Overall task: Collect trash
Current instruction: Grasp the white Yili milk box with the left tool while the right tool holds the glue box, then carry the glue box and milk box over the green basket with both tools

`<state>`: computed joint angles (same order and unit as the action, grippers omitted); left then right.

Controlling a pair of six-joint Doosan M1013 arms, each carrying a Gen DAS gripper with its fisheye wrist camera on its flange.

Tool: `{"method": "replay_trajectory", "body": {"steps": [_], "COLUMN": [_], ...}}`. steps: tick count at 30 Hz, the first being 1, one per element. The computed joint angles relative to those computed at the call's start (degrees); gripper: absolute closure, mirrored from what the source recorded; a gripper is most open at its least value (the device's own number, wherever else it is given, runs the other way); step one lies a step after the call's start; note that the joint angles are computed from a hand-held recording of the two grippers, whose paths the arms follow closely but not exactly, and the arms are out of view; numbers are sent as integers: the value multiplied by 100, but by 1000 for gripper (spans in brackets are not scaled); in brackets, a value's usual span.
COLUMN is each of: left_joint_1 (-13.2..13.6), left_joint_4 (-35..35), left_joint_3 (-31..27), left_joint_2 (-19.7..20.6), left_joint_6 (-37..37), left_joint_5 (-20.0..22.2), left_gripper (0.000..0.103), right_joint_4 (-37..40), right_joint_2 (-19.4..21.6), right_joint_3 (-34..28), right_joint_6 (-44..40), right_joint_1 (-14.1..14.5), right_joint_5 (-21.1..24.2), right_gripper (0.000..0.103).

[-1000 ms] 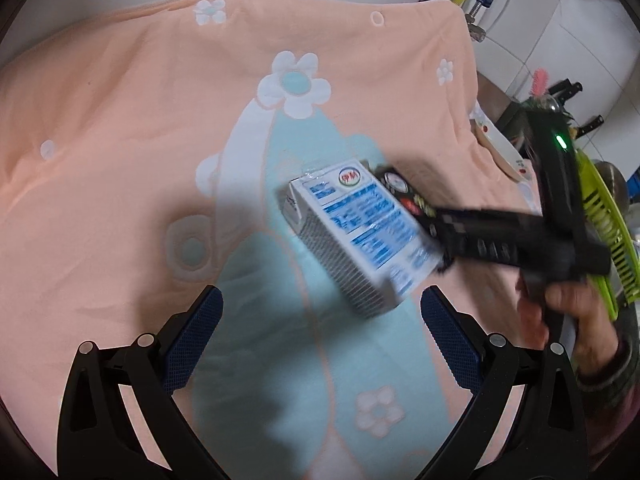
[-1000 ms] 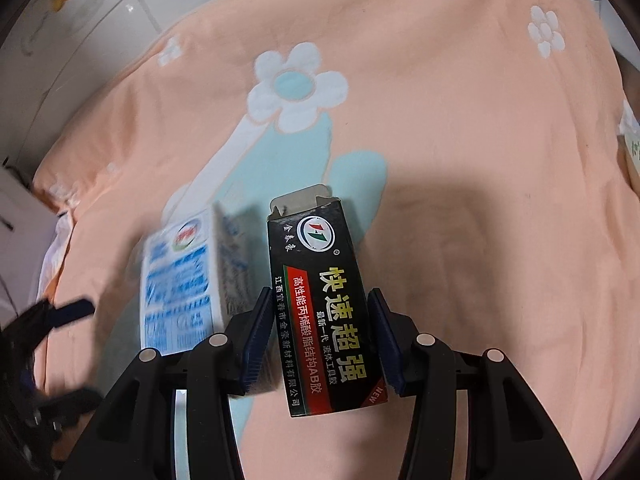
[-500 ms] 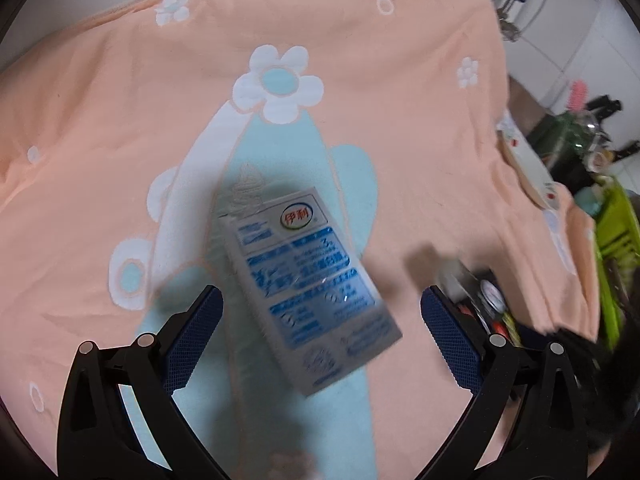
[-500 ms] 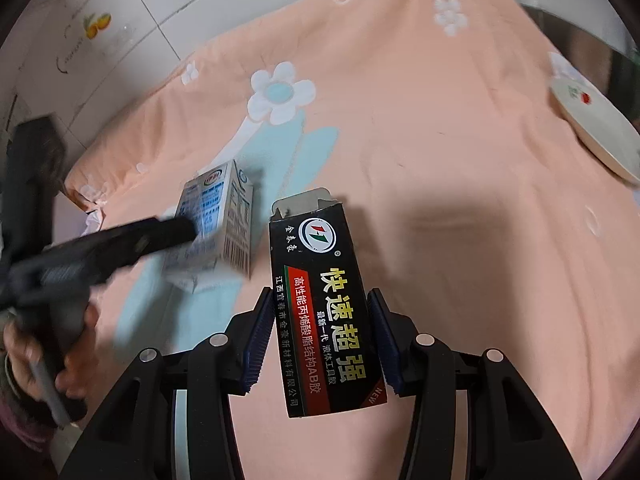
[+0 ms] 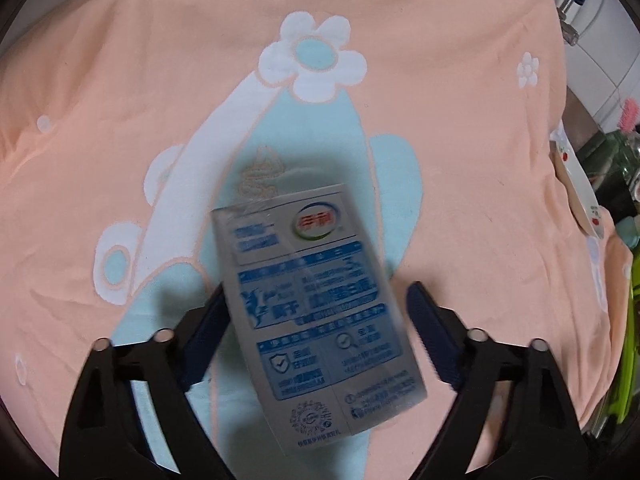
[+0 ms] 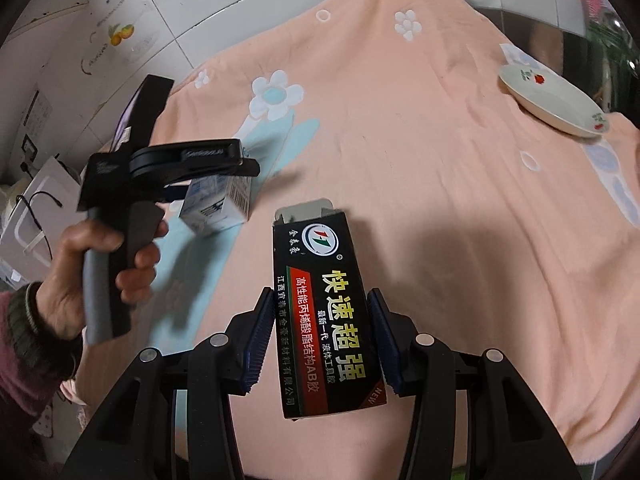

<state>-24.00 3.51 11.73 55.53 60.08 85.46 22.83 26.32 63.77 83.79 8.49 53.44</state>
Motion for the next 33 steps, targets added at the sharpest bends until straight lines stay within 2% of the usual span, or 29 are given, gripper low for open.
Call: {"method": "replay_trajectory", "body": {"steps": [9, 14, 17, 27, 33], "left_joint_1": [47, -8, -22, -131, -248], "left_joint_4": [-285, -367, -666, -1533, -1967], "left_joint_3": [1317, 1981, 2423, 3414, 3789], "left_joint_2": [-703, -1120, -1405, -2059, -2313], "left_joint_6": [223, 670, 936, 1886, 2384], "left_joint_5": [-920, -1452, -1756, -2349, -2484], "left_gripper": [34, 36, 36, 36, 36], "right_joint_4": [-37, -115, -170, -696, -1245], "right_joint_2": [-409, -610, -737, -1210, -1556], "right_joint_3": [688, 989, 1158, 1780, 2208], "right_joint_6": [138, 316, 439, 1072, 1703], "right_joint_1": [46, 104, 142, 306, 409], "right_joint_5": [-464, -679, -845, -1348, -1570], "right_gripper": [59, 59, 59, 59, 59]}}
